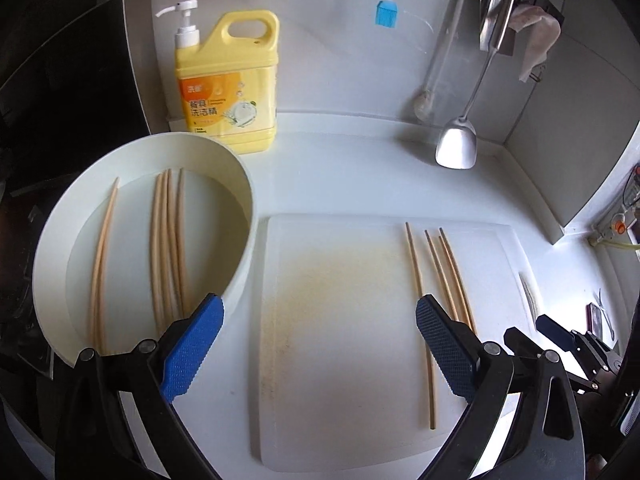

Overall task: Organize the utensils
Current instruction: 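Move both open tools back over the chopsticks on the cutting board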

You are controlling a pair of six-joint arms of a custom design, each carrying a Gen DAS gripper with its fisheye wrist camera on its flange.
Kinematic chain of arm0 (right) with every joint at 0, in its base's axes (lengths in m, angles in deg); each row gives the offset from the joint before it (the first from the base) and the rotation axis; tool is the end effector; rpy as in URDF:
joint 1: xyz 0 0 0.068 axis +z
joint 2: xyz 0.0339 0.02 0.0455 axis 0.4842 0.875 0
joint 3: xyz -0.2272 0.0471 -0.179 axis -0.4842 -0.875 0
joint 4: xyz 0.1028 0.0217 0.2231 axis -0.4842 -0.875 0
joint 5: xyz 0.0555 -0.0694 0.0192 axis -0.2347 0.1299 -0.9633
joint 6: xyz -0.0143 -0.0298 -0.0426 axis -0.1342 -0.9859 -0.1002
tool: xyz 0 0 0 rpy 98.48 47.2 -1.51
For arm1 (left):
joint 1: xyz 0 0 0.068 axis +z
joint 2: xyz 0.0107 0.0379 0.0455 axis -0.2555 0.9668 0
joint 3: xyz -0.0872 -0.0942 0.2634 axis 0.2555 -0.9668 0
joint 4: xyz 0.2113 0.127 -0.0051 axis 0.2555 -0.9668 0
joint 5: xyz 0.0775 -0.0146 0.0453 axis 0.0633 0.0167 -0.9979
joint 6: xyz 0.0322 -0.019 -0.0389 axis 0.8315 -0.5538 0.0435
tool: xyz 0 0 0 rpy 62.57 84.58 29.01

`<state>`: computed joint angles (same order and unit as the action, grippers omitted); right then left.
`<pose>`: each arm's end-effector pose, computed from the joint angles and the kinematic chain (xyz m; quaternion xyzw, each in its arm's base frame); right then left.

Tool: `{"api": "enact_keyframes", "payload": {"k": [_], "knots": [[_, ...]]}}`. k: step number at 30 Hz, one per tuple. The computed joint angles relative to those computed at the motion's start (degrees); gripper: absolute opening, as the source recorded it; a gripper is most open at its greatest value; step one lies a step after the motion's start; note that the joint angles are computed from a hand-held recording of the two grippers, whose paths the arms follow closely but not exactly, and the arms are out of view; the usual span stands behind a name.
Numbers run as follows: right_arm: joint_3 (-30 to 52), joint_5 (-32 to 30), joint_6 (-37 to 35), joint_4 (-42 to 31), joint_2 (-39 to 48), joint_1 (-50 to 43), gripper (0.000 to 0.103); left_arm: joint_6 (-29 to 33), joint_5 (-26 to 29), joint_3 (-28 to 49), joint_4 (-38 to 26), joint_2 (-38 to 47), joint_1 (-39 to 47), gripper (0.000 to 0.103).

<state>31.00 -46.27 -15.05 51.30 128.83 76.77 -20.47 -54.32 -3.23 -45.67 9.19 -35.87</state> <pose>0.1977 0.1984 0.1947 -0.0034 0.9541 0.0370 0.2973 0.2337 -0.0860 0.2460 0.0058 0.9508 -0.0572 0.3044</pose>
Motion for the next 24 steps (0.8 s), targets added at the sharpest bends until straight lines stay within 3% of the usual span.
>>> {"api": "enact_keyframes", "payload": {"k": [9,13,24], "knots": [[-5.94,-2.92,-3.22,9.86,2.80,-3.00,0.056,-4.42,-5.42,-1.63,3.06,4.50,-7.94,0.095],[-6.61,-3.22,-4.22,12.69,4.34,-3.15,0.056,-5.68,-5.35,-2.77,4.16,5.78,-8.30,0.095],[-6.87,-2.84,-4.86,14.24,5.65,-3.24,0.056,-6.44,-4.77,-3.04,5.66,9.02,-8.35,0.095]]}}
